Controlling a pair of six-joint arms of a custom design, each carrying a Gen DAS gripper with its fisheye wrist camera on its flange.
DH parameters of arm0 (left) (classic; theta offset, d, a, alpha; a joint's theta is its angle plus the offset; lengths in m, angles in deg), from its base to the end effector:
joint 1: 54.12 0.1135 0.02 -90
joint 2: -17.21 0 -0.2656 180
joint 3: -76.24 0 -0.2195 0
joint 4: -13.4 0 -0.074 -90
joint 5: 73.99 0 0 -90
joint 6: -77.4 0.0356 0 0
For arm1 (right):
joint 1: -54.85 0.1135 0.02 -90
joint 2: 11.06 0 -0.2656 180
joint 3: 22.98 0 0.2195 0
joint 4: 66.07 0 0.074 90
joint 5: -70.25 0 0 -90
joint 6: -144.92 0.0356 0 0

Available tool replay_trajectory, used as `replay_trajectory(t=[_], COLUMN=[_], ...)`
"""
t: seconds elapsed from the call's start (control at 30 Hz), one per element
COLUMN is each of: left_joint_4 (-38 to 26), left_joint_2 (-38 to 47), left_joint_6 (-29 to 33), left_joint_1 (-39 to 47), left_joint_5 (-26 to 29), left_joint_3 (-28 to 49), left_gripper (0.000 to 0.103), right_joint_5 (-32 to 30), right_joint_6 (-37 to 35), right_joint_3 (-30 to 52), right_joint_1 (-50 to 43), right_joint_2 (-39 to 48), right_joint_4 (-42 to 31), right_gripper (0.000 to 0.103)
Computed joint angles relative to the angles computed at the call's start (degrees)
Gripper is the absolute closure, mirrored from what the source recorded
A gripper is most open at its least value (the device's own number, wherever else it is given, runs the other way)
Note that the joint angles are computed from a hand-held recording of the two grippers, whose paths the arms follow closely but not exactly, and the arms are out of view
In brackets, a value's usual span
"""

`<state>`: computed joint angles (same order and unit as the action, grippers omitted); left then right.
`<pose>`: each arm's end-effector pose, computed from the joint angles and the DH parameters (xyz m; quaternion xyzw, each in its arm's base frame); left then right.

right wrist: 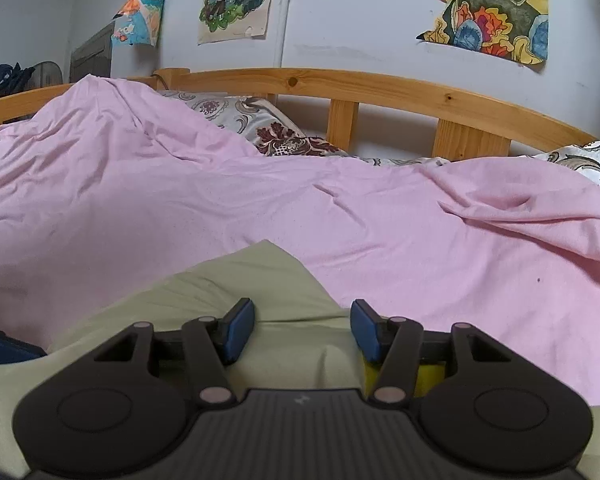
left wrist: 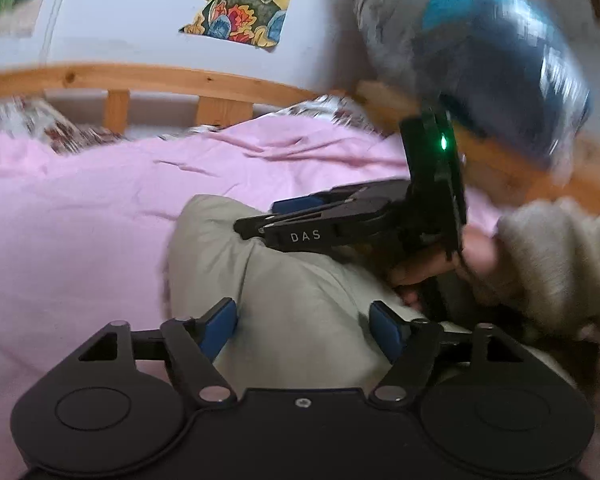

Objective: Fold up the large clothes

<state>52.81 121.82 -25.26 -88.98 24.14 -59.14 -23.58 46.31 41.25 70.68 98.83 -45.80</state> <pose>0.2425 -0.1751 0.1420 0.1975 0.7969 -0.2822 0.4964 0.3483 0.1012 0.1593 -0.1963 0.8218 0.0618 0.5313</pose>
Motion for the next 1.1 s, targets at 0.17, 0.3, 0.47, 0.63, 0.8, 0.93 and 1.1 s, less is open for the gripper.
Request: replay_trajectory(t=[0.17,0.3,0.47,0.63,0.8,0.93,1.1], left_joint_4=[-5.8,-16.0,-25.0,-33.8,-31.7,-30.7,-33.3], left_joint_2=[-4.8,-8.9,-12.6,-10.6,-6.8,-1.9,-2.9], left_joint_6=[-9.0,-8.6,-2.7,-0.8,-0.1,-4.0,-4.3], left_joint_1=[11.3,14.1,13.1,10.4,9.3,12.8,15.3], left_joint_5=[16.3,22.4,21.2,17.7,15.4,22.6,27.5], left_joint_3=[-0.8,1.1,2.3,7.9,8.4,10.2,11.7], left_gripper=[0.025,0.023,0.020,0.019,0.011,0.006,0.007], right_joint_5=[6.4,20.7,54.8,66.6,66.6,67.2,58.2], right_joint_6=[5.1,11.6,25.6,37.5,33.9,34.9,33.9], right_joint_3=[-0.9,-9.5,-18.7,-21.6,-29.9,-29.7,-29.4], right_joint_1=[0.5,6.8,32.6,39.3,34.8,35.3,30.9], right_joint_2=[-11.3,-27.9,-35.3,-21.9,-14.1,-13.9,-25.1], right_joint_4=[-14.2,-24.4,-35.5,-32.8,-8.0,-9.2,-16.5], right_gripper=[0.021,0.017,0.012,0.012,0.011,0.010,0.007])
